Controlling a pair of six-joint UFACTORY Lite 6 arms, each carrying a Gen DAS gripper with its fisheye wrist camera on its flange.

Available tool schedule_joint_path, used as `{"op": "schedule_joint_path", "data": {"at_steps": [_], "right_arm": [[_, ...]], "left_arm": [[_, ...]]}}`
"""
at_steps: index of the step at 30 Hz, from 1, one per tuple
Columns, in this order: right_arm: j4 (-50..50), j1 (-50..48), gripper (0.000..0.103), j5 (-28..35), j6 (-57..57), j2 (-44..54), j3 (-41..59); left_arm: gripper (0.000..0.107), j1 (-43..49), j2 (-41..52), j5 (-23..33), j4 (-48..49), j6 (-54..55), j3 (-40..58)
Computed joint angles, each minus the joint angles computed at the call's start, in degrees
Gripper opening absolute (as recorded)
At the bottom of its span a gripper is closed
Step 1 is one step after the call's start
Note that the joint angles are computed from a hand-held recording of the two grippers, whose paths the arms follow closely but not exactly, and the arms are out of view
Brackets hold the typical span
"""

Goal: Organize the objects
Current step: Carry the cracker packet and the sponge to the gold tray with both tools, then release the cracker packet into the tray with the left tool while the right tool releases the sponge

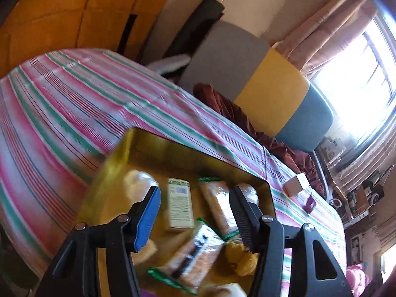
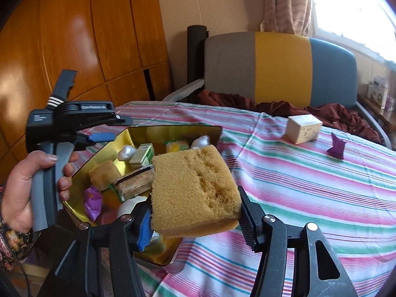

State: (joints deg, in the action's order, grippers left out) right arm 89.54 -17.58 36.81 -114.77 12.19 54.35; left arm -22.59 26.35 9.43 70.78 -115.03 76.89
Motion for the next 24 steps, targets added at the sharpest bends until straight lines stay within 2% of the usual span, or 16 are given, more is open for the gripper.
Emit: {"op": "schedule_joint_path", "data": {"at_steps": [2, 5, 8, 13, 20, 24], "right_arm": [[-1.55, 1.34, 0.058, -0.35, 2.10, 0.19, 0.23], [-4.63, 3.72, 0.059, -0.09, 5.78, 0.46, 0.69], [-7.91, 7.16, 0.059, -0.70, 9.26, 0.24, 0.77], [-8.77, 13.94, 0.059, -1.85, 11.02, -1.13, -0.47], [-10.91, 20.93, 0.059, -4.40, 15.11, 0.43, -0.20], [-10.30, 22.54, 0.061, -5.46, 15.34, 2.00, -0.29]], "left_arm": [[0.058, 0.32, -2.94, 2.18, 7.57, -6.44, -3.22], [0.058, 0.91, -6.18, 4.11, 12.09, -9.74, -5.99], [0.058, 1.62, -8.16, 4.69, 8.31, -5.15, -6.19], [0.058, 2.03, -12.06, 6.44, 7.54, -3.63, -7.45], [0.058, 3.03, -13.94, 5.75, 6.84, -3.01, -7.97], [0.058, 3.54, -15.03, 5.36, 9.15, -6.39, -8.97]]}}
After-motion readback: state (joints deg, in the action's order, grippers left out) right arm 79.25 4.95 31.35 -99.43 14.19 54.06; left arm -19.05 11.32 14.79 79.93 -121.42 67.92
